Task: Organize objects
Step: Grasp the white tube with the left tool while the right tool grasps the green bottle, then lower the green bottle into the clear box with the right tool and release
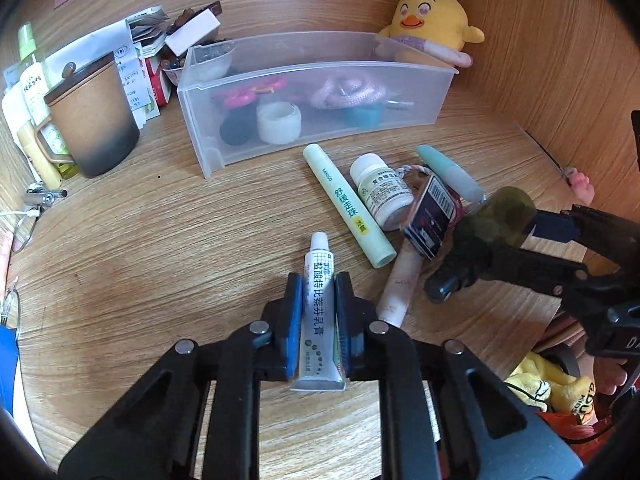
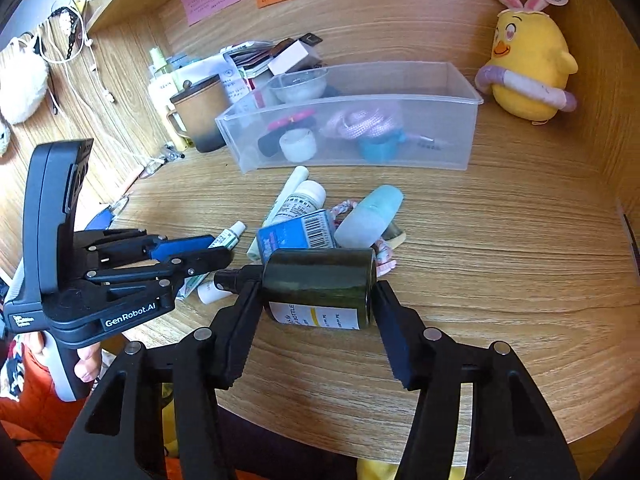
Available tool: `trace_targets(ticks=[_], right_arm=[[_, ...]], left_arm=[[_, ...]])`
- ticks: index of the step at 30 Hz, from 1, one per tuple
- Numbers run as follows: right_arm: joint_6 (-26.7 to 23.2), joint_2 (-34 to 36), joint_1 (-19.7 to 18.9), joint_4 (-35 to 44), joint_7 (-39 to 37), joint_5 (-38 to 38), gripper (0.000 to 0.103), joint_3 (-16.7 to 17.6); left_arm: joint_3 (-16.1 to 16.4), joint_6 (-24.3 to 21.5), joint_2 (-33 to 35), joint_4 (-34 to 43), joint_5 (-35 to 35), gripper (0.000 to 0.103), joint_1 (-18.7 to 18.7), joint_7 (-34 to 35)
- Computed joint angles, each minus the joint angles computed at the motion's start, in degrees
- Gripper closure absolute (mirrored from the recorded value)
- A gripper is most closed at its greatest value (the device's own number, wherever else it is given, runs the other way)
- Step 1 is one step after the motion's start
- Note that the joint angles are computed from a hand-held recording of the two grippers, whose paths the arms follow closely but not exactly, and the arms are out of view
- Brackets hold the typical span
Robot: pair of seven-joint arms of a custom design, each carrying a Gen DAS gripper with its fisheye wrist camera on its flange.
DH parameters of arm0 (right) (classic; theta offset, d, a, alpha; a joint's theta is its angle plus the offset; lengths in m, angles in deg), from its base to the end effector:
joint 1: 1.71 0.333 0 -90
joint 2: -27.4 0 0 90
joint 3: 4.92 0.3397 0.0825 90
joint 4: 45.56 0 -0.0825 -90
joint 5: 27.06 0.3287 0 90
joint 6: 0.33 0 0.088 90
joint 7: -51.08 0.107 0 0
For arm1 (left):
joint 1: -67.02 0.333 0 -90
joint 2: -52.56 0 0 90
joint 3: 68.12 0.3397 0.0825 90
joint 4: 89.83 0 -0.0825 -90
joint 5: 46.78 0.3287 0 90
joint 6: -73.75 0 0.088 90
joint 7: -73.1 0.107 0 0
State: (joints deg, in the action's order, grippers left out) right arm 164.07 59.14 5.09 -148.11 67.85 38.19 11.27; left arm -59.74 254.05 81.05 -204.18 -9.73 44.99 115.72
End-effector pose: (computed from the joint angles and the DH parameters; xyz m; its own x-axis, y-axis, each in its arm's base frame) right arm 0.6254 0.1799 0.3403 0.5851 -0.7789 -0.2257 -0.6676 -0.3046 -0.6793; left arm 0.5858 -0.2087 0.3369 -0.1147 -0.9925 0.0433 -0.7885 0.0644 -0.6116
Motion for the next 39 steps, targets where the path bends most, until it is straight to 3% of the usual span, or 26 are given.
trace_targets(ticks=[3, 7, 12, 17, 21, 25, 30, 34, 39], right_arm=[[-0.4, -0.7, -1.2, 0.0, -1.7, 2.5, 0.05, 0.9], [-0.7, -1.2, -1.7, 1.1, -4.6, 6.8, 0.05, 1.2], [-0.7, -1.1, -0.8, 3.4, -7.3, 10.8, 0.05, 0.2], [-0.2, 0.6, 0.4, 7.2, -5.7, 10.2, 0.05, -1.2], [0.9, 2.5, 0.5, 10.8, -4.2, 8.6, 0.05, -1.0], [2.4, 4.9, 0.5, 14.8, -2.1, 6.1, 0.05, -0.3], [3.7, 8.6, 1.0, 20.7, 3.9, -0.2, 0.05, -0.1], [2.3, 12.6, 3.4, 27.3, 13.8, -9.3, 0.05, -3.3], [-1.1, 18.6, 7.7, 37.0, 27.7, -21.4, 0.05, -10.2]], left_arm=[[3.6, 0.3, -0.1, -0.3, 1.1, 0.087, -3.1, -2.3], [6.2, 2.1, -0.7, -0.9, 2.0, 0.087, -4.5, -5.0], [14.0, 5.4, -1.1, -1.1, 2.6, 0.087, -10.2, -8.8], [21.6, 8.4, -0.4, -0.1, -0.8, 0.087, -16.1, -9.0], [24.6, 9.9, 0.3, 1.4, -4.2, 0.087, -18.1, -7.3], [23.3, 10.1, 0.4, 3.1, -7.1, 0.087, -16.6, -4.5], [18.9, 8.4, 1.2, 7.0, -10.7, 0.087, -12.2, -0.4], [18.3, 5.7, 2.8, 11.2, -12.5, 0.087, -10.9, 2.0], [5.8, 0.0, 4.8, 18.5, -12.0, 0.087, 0.4, 5.0]])
